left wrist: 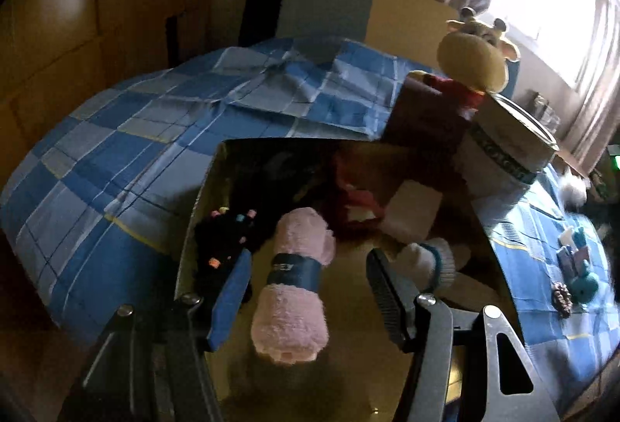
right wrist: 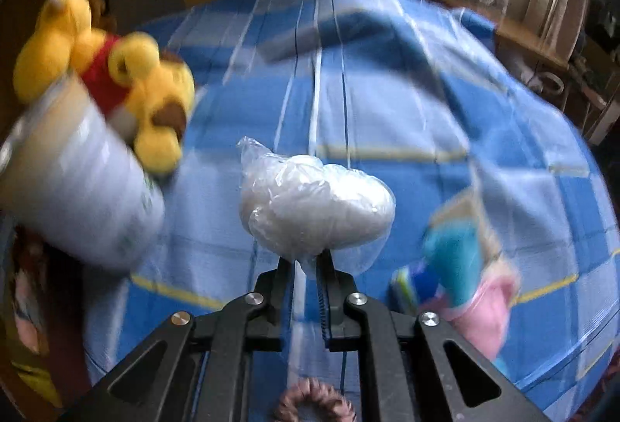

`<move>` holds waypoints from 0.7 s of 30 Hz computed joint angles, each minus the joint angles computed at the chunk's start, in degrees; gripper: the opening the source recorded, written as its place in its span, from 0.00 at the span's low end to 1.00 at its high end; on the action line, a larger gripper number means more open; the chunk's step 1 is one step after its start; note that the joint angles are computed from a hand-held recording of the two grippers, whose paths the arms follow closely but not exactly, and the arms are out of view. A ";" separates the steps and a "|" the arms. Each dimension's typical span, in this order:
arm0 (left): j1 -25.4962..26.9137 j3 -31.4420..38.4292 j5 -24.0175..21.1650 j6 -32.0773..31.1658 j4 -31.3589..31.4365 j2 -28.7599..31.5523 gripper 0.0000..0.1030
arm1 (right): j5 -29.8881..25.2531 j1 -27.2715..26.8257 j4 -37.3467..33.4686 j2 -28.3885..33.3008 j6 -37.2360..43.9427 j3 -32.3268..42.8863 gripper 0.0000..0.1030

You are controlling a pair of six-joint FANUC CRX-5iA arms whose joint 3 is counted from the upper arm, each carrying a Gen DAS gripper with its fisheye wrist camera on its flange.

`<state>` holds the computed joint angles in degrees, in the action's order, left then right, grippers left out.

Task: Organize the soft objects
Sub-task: 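Place pink towel roll on gold tray with left gripper, then carry the white plastic bag to the gold tray and release with right gripper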

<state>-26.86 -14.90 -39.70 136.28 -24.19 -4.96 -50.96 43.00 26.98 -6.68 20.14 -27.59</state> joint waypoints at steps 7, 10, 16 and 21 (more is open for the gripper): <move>1.23 -2.10 2.58 -3.76 3.77 -1.50 0.61 | -8.61 -4.30 3.61 12.08 4.22 20.46 0.10; 1.69 -2.69 2.87 -4.44 4.41 -1.93 0.61 | -11.29 -4.39 6.65 18.35 5.78 30.96 0.10; 1.65 -2.05 0.41 -1.62 1.83 -2.13 0.61 | -7.09 -0.89 9.98 26.37 12.01 46.26 0.10; 1.54 -1.52 -1.73 1.53 -0.33 -2.07 0.61 | 0.17 5.12 6.56 27.56 24.79 48.67 0.10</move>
